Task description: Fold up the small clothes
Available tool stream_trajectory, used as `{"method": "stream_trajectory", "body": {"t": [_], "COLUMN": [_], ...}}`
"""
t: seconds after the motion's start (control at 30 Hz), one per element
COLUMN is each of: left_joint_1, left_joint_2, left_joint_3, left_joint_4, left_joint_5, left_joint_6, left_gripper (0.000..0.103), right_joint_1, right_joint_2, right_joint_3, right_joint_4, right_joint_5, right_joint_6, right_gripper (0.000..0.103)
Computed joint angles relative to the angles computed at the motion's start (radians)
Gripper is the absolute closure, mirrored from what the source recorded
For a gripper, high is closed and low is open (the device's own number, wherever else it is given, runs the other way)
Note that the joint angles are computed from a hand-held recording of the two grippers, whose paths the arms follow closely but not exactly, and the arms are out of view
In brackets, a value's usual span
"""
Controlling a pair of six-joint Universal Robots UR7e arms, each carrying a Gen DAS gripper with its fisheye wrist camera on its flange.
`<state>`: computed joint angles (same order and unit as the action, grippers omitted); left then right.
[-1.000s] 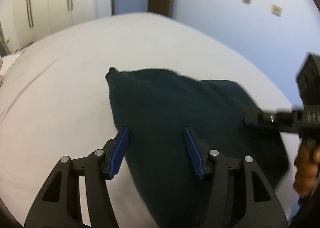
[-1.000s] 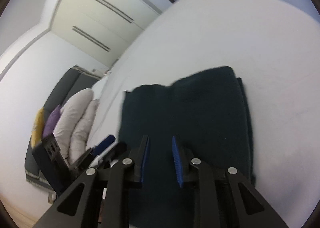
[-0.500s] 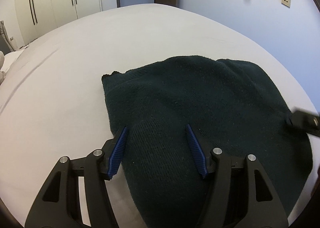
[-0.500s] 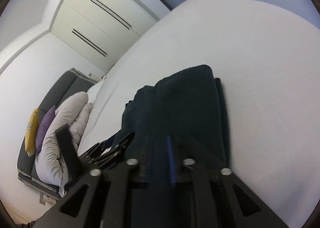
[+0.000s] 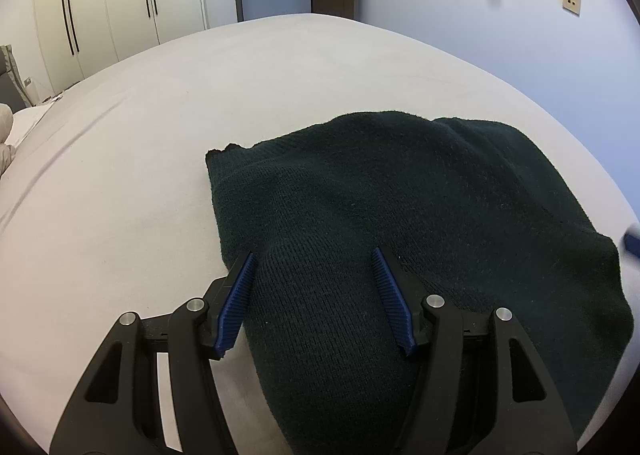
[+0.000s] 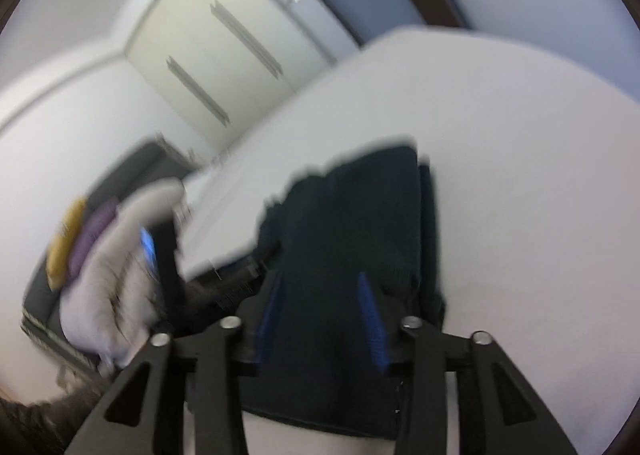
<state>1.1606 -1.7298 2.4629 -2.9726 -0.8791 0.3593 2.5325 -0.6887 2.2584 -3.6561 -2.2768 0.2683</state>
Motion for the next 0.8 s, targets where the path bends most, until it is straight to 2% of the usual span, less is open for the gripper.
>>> {"method": "stream_trajectory", "body": {"t": [0.07, 0.1, 0.17, 0.23, 0.27, 0.33, 0.47, 0.5, 0.6, 0.7, 0.8], "left_joint_1": [0.010, 0.022, 0.052, 0.056, 0.045, 0.053, 0.111, 0.127, 0.156, 0.189, 0.250], "left_joint_2": [-0.005, -0.018, -0.069, -0.154, -0.193, -0.255, -0.277, -0.270, -0.247, -0.193, -0.136], "left_joint_3": [-0.001, -0.003, -0.023, -0.011, 0.003, 0.002, -0.047, -0.057, -0.058, -0.076, -0.098], "left_joint_4": [-0.010, -0.010, 0.057, 0.067, 0.052, 0.102, 0.293, 0.326, 0.379, 0.414, 0.395], "left_joint_5": [-0.023, -0.045, -0.091, -0.094, -0.065, -0.091, -0.216, -0.261, -0.328, -0.375, -0.454], "left_joint_6": [-0.001, -0.015, -0.096, -0.175, -0.203, -0.231, -0.313, -0.331, -0.364, -0.388, -0.402], "left_gripper": [0.041, 0.034, 0.020, 0.019, 0.019, 0.017, 0.016, 0.016, 0.016, 0.013, 0.009], "right_joint_1": [0.005, 0.004, -0.017, -0.037, -0.050, -0.077, -0.134, -0.150, -0.171, -0.193, -0.223], "right_joint_2": [-0.019, -0.033, -0.077, -0.103, -0.120, -0.152, -0.161, -0.153, -0.141, -0.134, -0.126], "right_joint_3": [0.004, -0.004, -0.010, -0.010, -0.007, 0.006, -0.008, -0.008, -0.010, -0.041, -0.051], "right_joint_4": [-0.052, -0.015, 0.110, 0.178, 0.220, 0.285, 0.424, 0.419, 0.373, 0.442, 0.435], "right_joint_5": [-0.006, -0.042, -0.066, -0.064, -0.056, -0.009, 0.044, 0.054, 0.090, 0.125, 0.154], "right_joint_6": [-0.017, -0.006, 0.063, 0.097, 0.115, 0.140, 0.197, 0.204, 0.189, 0.191, 0.183], "right_gripper": [0.042, 0.034, 0.034, 0.033, 0.028, 0.023, 0.022, 0.022, 0.023, 0.033, 0.050]}}
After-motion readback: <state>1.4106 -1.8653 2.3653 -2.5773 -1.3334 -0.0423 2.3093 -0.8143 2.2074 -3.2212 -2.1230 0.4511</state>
